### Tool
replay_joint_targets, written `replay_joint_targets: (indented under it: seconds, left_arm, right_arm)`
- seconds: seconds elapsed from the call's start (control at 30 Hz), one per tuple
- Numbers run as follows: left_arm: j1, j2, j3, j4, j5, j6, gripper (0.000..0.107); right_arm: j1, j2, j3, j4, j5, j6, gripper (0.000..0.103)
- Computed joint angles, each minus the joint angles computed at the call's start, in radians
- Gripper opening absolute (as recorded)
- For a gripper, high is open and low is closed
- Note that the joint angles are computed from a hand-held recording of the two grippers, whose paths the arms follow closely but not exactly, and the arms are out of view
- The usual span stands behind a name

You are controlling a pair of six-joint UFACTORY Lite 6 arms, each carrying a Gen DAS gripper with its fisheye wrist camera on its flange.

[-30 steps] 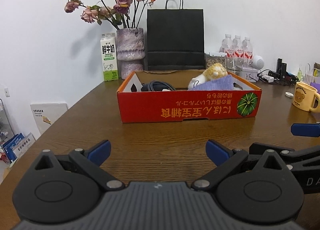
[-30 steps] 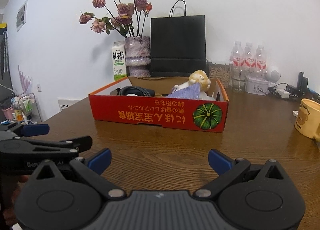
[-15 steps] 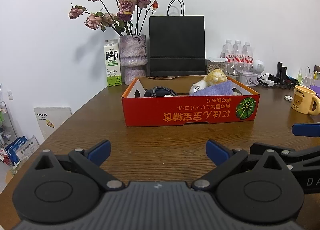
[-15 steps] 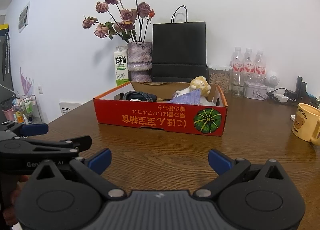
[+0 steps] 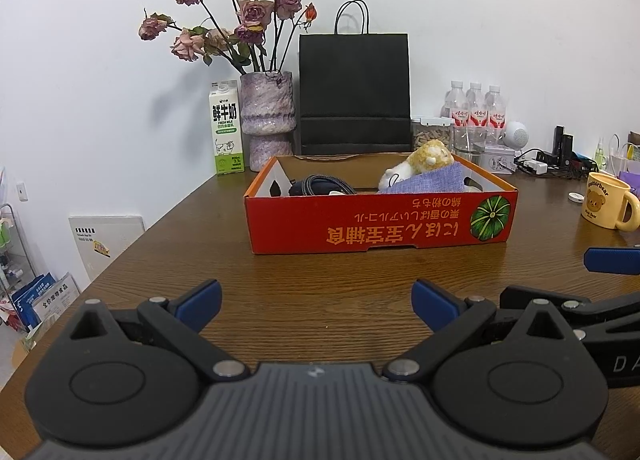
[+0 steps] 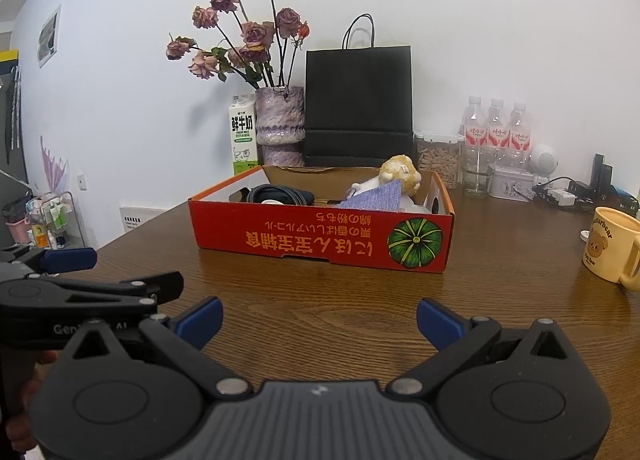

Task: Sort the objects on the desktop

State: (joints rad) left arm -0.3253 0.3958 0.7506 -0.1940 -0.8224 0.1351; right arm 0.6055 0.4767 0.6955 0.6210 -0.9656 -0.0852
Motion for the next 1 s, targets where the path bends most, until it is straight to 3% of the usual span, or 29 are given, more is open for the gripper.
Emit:
replay_joint_targets:
  seconds: [1.0]
  left_arm:
    - [0.0,-0.027,-0.029,-0.006,-0.016,0.002,0.103]
  right_arm:
    - [0.014,-0.017,-0.017,0.013,-0.012,-0.001,0.103]
